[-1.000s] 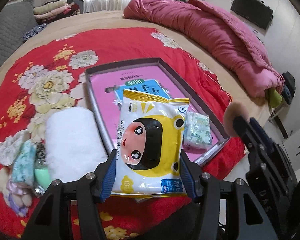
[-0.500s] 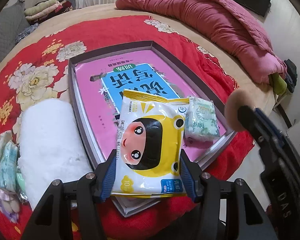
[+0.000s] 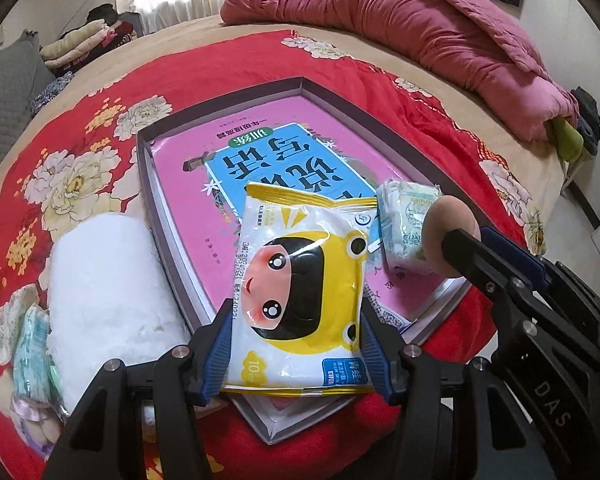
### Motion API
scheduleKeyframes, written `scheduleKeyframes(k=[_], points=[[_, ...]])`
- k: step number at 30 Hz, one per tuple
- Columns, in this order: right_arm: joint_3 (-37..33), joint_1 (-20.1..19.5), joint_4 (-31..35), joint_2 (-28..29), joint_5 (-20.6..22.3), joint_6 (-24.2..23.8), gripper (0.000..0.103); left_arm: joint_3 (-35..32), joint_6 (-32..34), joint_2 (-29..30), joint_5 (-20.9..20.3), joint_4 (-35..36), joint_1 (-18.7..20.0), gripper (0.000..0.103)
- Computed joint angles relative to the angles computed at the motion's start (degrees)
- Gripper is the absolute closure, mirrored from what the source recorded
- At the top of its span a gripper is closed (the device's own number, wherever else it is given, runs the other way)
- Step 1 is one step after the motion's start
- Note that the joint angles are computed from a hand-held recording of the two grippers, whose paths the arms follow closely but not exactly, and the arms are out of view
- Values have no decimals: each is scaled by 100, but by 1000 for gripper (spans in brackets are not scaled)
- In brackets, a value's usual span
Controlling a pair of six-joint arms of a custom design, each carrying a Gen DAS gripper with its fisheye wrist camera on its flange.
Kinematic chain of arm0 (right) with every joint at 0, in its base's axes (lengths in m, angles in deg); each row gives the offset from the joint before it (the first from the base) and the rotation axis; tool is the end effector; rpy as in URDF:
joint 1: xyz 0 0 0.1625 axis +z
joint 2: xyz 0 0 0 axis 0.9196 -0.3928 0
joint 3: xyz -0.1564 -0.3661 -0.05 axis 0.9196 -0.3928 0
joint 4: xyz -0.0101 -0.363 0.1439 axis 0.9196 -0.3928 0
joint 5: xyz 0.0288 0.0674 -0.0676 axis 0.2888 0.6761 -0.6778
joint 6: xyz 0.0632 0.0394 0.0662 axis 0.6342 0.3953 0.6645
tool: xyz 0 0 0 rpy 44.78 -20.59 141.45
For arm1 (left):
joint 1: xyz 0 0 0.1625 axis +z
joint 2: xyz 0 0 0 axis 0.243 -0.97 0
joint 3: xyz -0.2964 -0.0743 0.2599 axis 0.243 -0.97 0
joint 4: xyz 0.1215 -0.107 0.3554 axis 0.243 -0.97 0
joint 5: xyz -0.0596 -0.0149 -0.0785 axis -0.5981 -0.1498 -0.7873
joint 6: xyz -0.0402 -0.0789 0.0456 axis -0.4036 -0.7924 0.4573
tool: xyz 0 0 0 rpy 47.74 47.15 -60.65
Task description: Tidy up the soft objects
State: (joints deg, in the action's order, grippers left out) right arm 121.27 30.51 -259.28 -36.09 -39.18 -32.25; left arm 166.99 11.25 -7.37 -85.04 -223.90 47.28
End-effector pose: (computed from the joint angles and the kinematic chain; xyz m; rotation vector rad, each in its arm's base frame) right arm 0.1934 -0.6412 0.0143 0.7342 -2.5743 0.8122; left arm -0.0961 -0.6196 0.1208 0.1184 2.2831 -0.6639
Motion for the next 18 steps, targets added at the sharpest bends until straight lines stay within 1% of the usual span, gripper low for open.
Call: scheduleKeyframes(k=[3,4,8,13,16,18], points=[[-23,17,70,-4,-89,-9,66,-1,22,19,38,-7,-7,45],[-32,35,50,11,-178,-50,66,0,29,26,54,-6,-10,45],[-62,90,-126,79,-500,-233,66,-3,12,20,12,-25,1,45],[-113,92,-414,155,-754,-348,66,-3,61,32,-21,-68,3,45],[-132,49,-482,167,-751,-355,66,-25,94,41,-79,-89,12,45],[-69,16,-488,121,-595,-327,66,-59,146,56,-126,-86,20,45]])
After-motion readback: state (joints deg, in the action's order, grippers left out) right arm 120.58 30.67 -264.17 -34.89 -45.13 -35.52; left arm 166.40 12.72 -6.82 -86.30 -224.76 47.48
